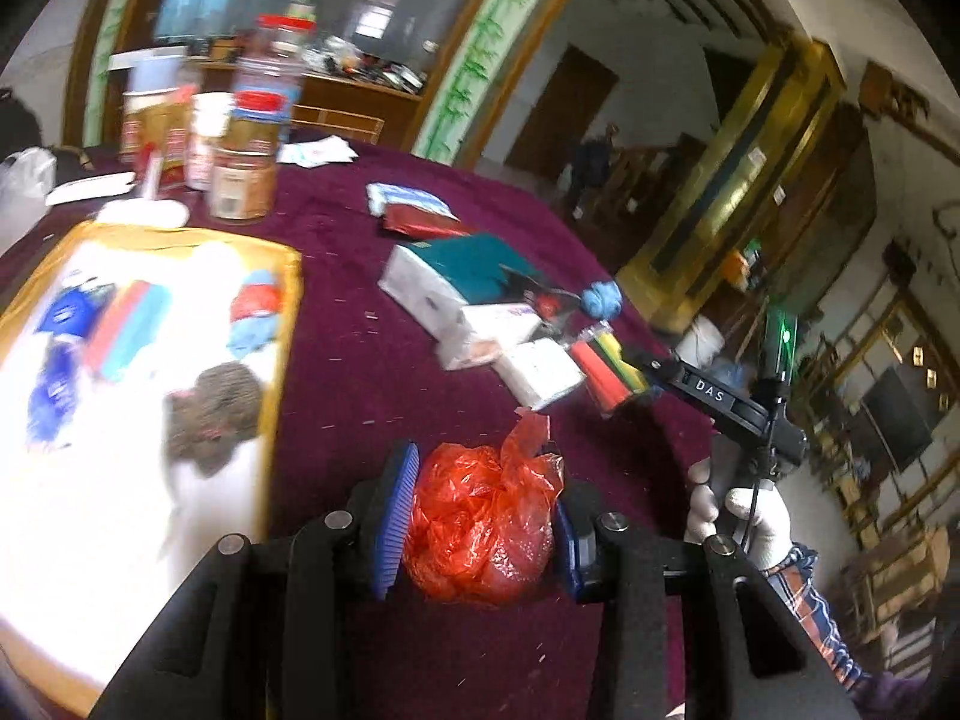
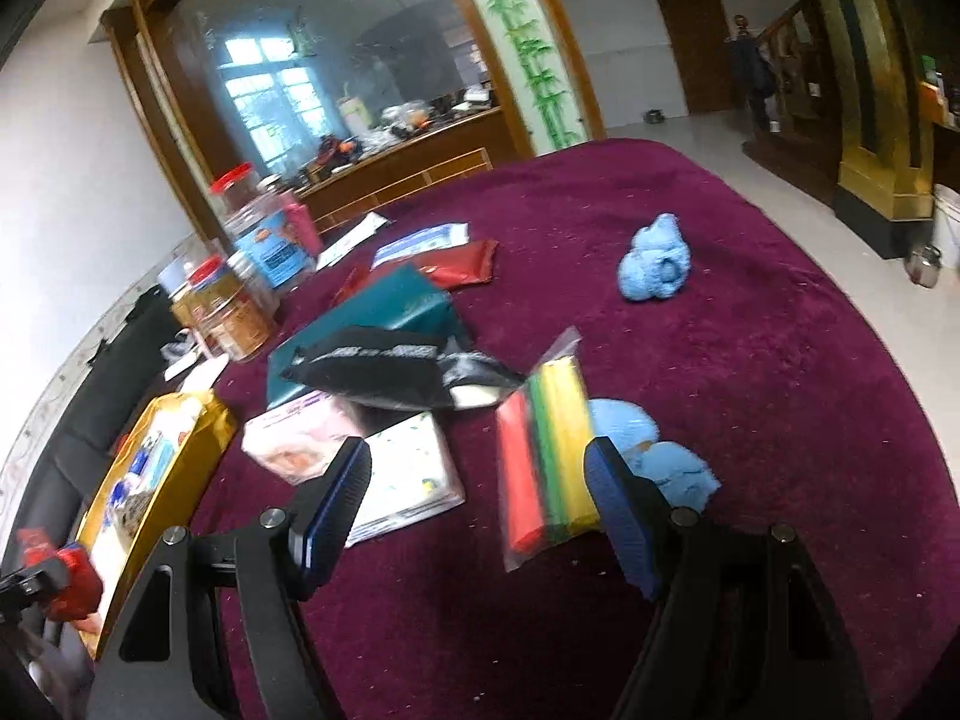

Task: Organize soft objects
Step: 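Carry the red bag toward the tray with the left while the right grasps a blue towel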

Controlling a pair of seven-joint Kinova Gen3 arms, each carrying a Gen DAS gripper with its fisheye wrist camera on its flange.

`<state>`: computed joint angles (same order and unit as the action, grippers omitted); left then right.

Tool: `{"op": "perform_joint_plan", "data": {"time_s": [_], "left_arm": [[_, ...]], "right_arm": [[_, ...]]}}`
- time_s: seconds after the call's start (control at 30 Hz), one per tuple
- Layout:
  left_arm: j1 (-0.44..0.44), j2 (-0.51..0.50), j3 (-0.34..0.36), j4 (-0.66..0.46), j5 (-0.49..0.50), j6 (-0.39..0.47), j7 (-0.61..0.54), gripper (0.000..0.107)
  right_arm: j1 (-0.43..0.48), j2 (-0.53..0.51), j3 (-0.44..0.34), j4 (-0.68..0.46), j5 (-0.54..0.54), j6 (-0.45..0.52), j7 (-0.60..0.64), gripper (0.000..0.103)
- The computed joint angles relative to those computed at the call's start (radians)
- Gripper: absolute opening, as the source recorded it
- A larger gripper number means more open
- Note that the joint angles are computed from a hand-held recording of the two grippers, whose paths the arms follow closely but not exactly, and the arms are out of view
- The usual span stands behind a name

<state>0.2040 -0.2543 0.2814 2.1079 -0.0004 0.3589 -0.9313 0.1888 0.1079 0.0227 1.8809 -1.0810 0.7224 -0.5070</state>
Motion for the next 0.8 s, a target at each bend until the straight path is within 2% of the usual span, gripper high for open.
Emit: {"op": "perform_joint_plan", "data": {"time_s": [0.13,0.2,0.4,0.47,0.53,0.6,0.63,0.8], "left_arm": [[-0.005,-0.098,-0.036,0.059,0.028,0.015,0.008,0.042],[-0.007,-0.132,-0.053,0.079,0.042,0.024,-0.004,0.042],[-0.006,-0.187,-0.094,0.128,0.098,0.009,-0.039,0.042],[0.009,-0.187,-0.113,0.140,0.119,-0.002,-0.056,0.042],[0.008,-0.192,-0.112,0.144,0.129,0.000,-0.066,0.042],[-0.003,-0.196,-0.099,0.141,0.133,0.008,-0.068,0.042],[-0.012,-0.198,-0.089,0.139,0.133,0.012,-0.066,0.042],[-0.035,-0.208,-0.062,0.132,0.132,0.029,-0.057,0.042]], "right_arm": [[0.127,0.003,-0.107,-0.034,0.047,0.007,-0.112,0.072],[0.126,-0.007,-0.107,-0.064,0.129,0.011,-0.193,0.072],[-0.134,-0.030,0.118,-0.067,0.373,-0.132,-0.394,0.072],[-0.226,-0.025,0.203,-0.076,0.454,-0.135,-0.475,0.066],[-0.273,-0.010,0.237,-0.099,0.535,-0.100,-0.534,0.050],[-0.258,0.006,0.199,-0.111,0.604,-0.090,-0.557,0.048],[-0.224,0.017,0.153,-0.110,0.615,-0.093,-0.544,0.047],[-0.013,0.085,-0.054,-0.146,0.498,-0.039,-0.364,0.044]]}}
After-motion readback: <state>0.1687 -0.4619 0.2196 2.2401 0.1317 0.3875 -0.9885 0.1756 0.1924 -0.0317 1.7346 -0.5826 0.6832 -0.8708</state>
